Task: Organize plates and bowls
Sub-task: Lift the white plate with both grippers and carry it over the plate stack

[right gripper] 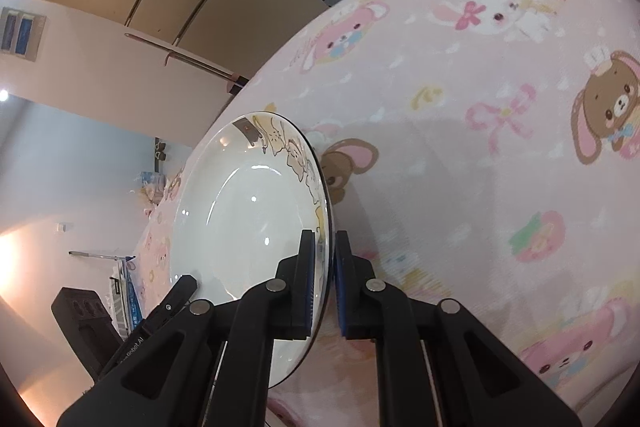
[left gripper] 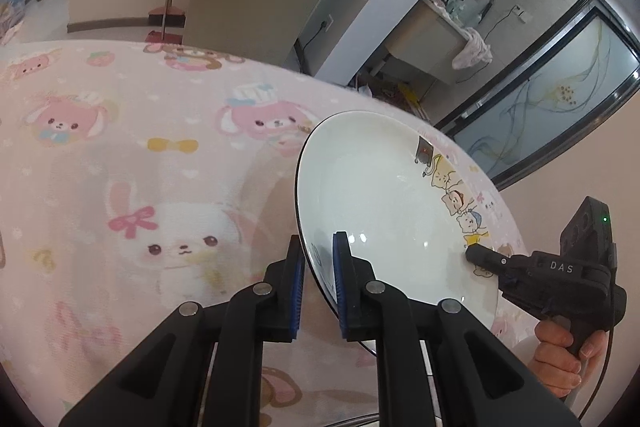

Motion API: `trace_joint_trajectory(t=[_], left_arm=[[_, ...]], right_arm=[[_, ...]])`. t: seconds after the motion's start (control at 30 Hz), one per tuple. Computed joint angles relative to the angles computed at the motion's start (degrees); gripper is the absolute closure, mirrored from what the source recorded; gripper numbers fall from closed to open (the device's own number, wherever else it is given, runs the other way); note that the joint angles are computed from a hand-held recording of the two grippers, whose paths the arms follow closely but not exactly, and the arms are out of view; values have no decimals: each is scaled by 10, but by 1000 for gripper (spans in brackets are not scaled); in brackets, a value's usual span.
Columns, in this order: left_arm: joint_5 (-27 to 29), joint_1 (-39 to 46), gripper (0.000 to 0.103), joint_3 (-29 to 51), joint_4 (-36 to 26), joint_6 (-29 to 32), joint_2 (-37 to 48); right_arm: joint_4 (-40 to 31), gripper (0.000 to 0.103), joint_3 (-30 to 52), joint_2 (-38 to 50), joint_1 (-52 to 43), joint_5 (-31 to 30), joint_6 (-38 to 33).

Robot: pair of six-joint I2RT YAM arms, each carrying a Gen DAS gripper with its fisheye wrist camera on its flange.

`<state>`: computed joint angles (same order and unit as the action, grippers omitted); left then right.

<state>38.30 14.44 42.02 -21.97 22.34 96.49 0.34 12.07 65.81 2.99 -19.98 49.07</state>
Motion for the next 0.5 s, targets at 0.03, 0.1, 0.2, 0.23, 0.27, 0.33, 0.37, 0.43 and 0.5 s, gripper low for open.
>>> trace_joint_trajectory(t=[0.03,0.1,0.2,0.23,0.27,0.33,0.37,0.43,0.5], left_arm=[[9,7,90,1,-4,2,-4],[21,17,90,6,-21,13,-17],[31,29,90,0,-30,25,-46],[32,31,90,-2,-35,29,-59],[32,34,90,-2,-43,33,-72],[32,37,90,1,-62,36,-95],[33,42,90,7,-80,41,-108],[41,51,90,11,-108,50,-132],[52,73,90,24,-152,74,-157]], right_arm=[[-6,94,1,-10,2,0,3],[-22,94,3,-37,13,6,8],[-71,94,11,-95,24,19,9],[-92,94,17,-119,33,32,12],[-113,94,23,-142,45,46,14],[-156,94,37,-190,68,72,20],[-173,94,43,-213,77,79,24],[-204,94,54,-250,95,97,30],[-232,94,66,-279,116,116,37]])
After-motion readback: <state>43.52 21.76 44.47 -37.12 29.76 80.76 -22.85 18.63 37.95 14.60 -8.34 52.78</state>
